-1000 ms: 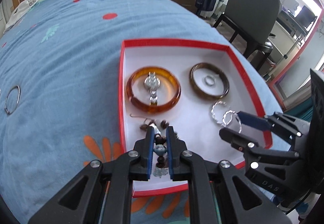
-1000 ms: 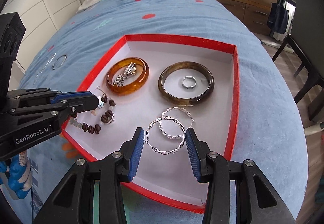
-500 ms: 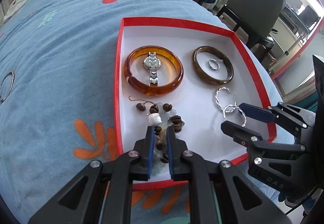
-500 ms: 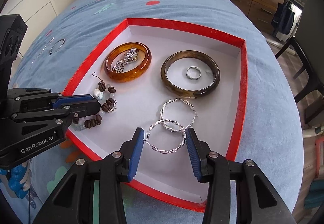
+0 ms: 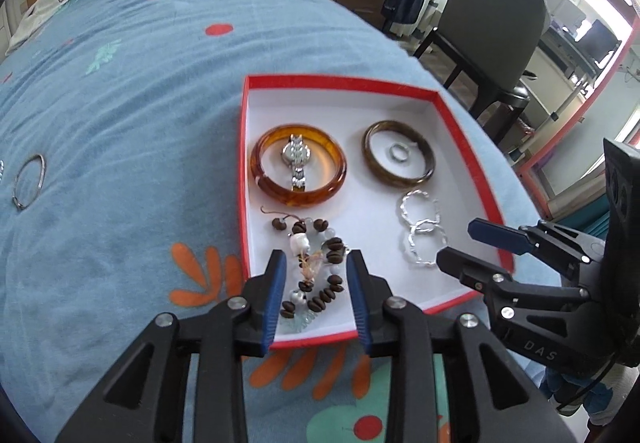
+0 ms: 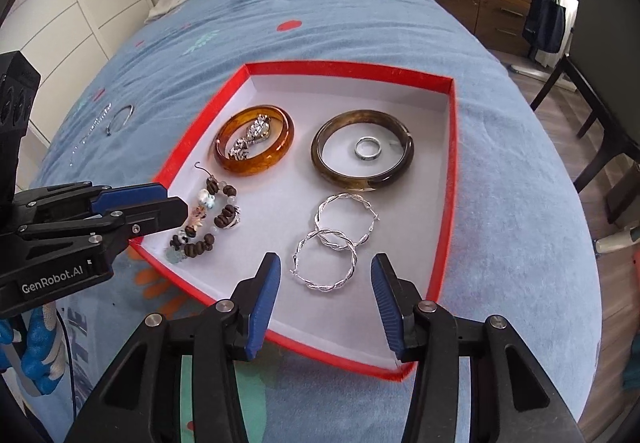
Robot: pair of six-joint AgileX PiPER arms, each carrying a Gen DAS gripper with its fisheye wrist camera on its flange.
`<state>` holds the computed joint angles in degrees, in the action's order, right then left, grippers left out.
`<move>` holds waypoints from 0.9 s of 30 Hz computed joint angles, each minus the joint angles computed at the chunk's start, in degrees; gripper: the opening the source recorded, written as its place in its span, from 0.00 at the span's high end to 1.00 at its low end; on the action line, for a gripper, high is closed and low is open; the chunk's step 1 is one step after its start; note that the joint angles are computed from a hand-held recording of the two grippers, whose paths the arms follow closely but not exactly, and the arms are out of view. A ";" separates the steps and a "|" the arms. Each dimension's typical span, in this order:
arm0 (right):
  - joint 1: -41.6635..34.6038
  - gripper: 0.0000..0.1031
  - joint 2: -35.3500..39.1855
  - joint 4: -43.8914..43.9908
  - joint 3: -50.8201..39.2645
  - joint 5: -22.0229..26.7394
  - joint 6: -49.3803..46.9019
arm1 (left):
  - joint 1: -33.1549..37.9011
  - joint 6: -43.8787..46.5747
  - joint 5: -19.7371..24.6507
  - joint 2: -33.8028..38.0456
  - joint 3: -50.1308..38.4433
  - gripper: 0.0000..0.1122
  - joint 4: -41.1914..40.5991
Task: Organize jewelry
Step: 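Move both tools back over the silver necklace and silver bangle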
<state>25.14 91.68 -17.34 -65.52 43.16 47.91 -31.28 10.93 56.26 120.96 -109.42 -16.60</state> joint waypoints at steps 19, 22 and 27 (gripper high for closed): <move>18.14 0.54 -7.67 -12.00 -3.45 15.17 18.96 | 9.75 10.02 -11.74 -26.32 29.95 0.71 -6.04; 21.51 0.54 -6.72 -13.00 -5.55 16.64 20.67 | 12.45 11.94 -11.24 -30.01 33.20 0.71 -6.87; 26.99 0.52 -4.71 -14.67 -9.63 19.63 23.10 | 18.43 14.59 -8.83 -34.18 36.49 0.71 -8.23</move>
